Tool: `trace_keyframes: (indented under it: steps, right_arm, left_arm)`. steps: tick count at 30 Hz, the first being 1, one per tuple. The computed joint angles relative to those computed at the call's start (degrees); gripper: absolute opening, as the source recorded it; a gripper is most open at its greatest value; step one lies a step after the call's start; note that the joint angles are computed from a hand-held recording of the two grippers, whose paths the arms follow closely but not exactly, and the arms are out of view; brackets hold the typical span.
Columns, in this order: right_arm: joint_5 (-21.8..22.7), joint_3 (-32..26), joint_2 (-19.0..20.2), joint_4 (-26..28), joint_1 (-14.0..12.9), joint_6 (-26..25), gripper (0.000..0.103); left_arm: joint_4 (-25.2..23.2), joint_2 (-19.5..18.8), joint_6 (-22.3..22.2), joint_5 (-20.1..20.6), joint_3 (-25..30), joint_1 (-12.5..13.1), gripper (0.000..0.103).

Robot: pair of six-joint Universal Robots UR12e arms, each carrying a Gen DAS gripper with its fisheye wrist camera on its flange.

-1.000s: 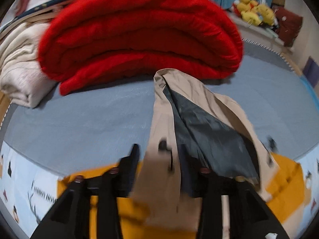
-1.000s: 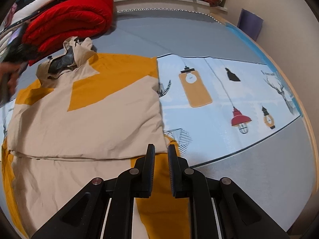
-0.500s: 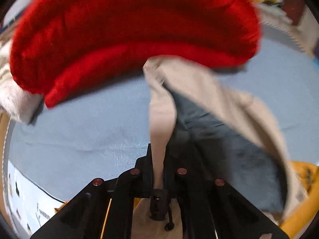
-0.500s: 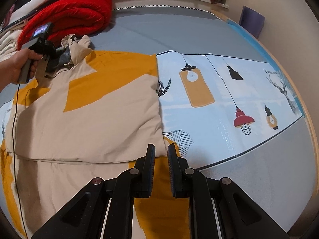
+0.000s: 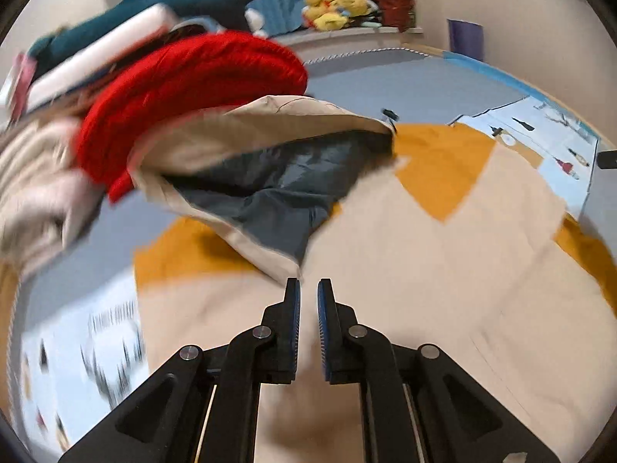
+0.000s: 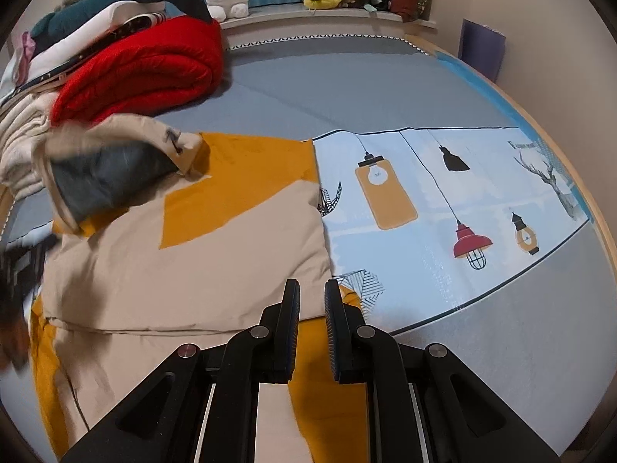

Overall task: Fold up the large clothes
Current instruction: 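Fold the held hood down onto the jacket body and open the left tool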

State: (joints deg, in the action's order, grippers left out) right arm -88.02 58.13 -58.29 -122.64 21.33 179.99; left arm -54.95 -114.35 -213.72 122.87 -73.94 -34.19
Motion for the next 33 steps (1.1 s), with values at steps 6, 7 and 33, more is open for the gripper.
trace_keyframes:
  steps: [6, 7, 33]
  right_arm:
    - [0.8, 1.7, -1.3, -0.6, -0.2, -0.9, 0.015]
    - [0.8, 1.8, -1.4, -0.8, -0.3, -0.8, 0.015]
    - [3.3, 2.6, -1.0, -11.1, -1.1, 8.9, 0.015]
  left_arm:
    - [-2.2, 1.6, -9.6, 0.0, 0.1, 1.4, 0.054]
    - [-3.2, 1.8, -13.1, -0.3, 0.3, 2.5, 0.055]
    - [7.0, -0.8, -7.5, -2.7, 5.2, -3.3, 0.008]
